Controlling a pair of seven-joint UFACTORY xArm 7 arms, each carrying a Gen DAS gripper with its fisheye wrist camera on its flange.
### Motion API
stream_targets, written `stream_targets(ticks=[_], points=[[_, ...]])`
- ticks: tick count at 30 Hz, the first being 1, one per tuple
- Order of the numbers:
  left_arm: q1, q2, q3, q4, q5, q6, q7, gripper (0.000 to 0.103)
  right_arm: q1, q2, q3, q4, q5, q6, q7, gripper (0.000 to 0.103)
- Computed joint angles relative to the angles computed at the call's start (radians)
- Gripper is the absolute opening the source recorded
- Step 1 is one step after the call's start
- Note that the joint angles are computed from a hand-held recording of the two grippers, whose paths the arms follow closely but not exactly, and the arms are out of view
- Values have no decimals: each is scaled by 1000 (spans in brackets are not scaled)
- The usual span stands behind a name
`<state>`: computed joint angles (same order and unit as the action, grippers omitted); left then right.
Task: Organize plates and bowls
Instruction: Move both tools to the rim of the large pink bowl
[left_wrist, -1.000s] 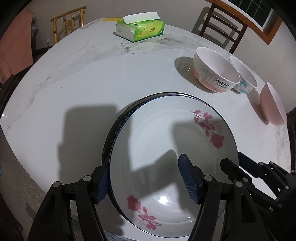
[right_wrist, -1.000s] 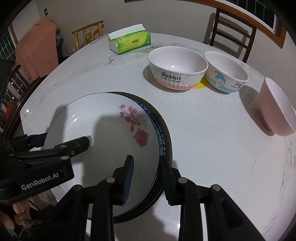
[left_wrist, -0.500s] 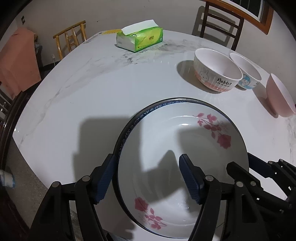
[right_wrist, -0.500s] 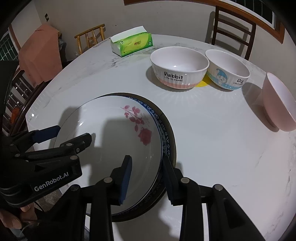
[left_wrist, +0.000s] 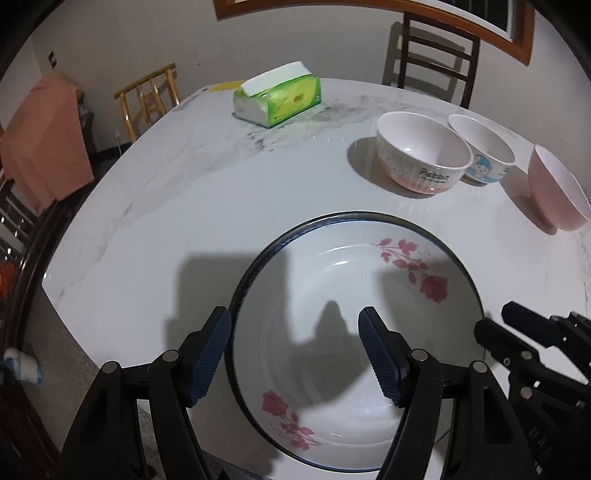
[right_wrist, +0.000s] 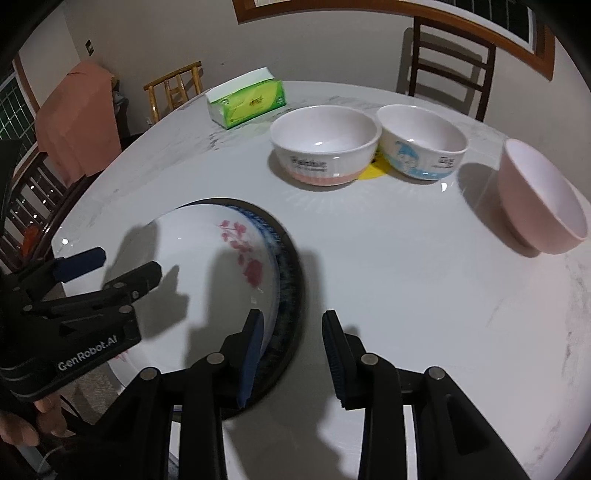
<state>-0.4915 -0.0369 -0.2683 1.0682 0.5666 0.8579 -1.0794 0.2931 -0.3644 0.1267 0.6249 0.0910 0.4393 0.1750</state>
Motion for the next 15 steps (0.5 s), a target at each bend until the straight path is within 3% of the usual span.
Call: stream_targets(ticks=[10,15], points=[[-60,98,-7,124,8,3,67,69,-123,-159,-61,-115,-64,61,0,34],[-105,180,8,221,-36,-14,138,69,-193,-222,-148,-148,-41,88,-66,34]])
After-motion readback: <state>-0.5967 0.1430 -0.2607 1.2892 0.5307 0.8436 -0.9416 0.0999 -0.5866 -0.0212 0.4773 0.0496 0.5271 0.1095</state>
